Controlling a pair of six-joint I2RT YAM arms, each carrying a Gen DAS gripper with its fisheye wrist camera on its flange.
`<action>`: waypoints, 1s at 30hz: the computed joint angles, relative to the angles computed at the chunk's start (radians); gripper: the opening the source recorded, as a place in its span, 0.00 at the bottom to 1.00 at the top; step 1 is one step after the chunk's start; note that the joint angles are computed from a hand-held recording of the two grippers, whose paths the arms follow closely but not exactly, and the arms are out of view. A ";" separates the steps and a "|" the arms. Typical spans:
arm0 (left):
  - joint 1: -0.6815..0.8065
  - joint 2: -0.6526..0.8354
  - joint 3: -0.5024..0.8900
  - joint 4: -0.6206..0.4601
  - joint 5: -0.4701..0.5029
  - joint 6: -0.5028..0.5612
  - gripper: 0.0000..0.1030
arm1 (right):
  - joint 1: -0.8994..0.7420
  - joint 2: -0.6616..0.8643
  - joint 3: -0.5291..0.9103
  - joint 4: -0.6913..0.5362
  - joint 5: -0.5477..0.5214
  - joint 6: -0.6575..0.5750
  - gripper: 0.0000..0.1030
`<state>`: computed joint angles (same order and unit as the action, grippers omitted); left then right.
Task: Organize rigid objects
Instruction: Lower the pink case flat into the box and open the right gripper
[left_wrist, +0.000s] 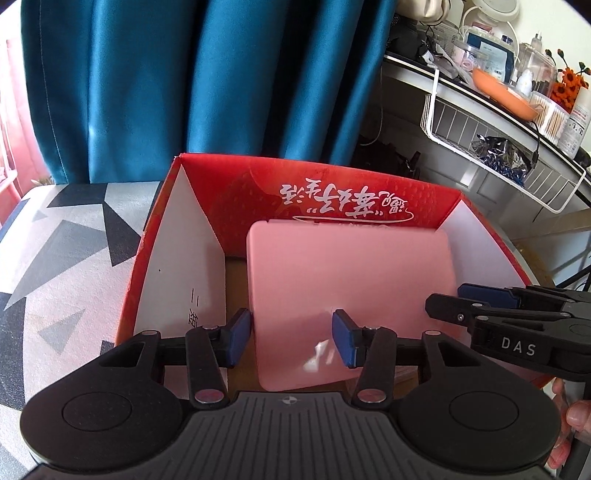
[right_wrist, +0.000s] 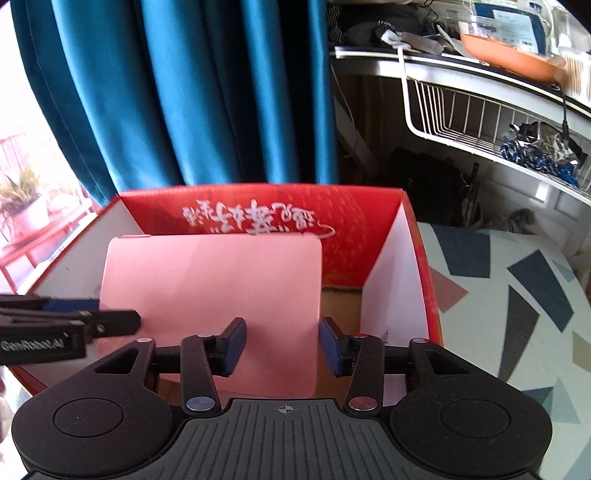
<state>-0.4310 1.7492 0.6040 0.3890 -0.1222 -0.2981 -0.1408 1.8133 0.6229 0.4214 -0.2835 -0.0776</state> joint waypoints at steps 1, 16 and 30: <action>-0.002 -0.005 -0.005 0.007 -0.001 0.011 0.49 | 0.000 0.000 -0.005 0.006 -0.002 0.000 0.34; -0.036 -0.183 -0.137 0.033 -0.055 0.079 0.54 | 0.024 -0.144 -0.159 0.101 -0.008 -0.034 0.51; -0.090 -0.514 -0.313 -0.076 -0.083 0.074 1.00 | 0.016 -0.397 -0.342 0.099 -0.027 -0.093 1.00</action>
<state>-0.5215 1.2353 0.2914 0.3127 -0.2053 -0.2238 -0.1253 1.4159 0.2808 0.5207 -0.3101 -0.1710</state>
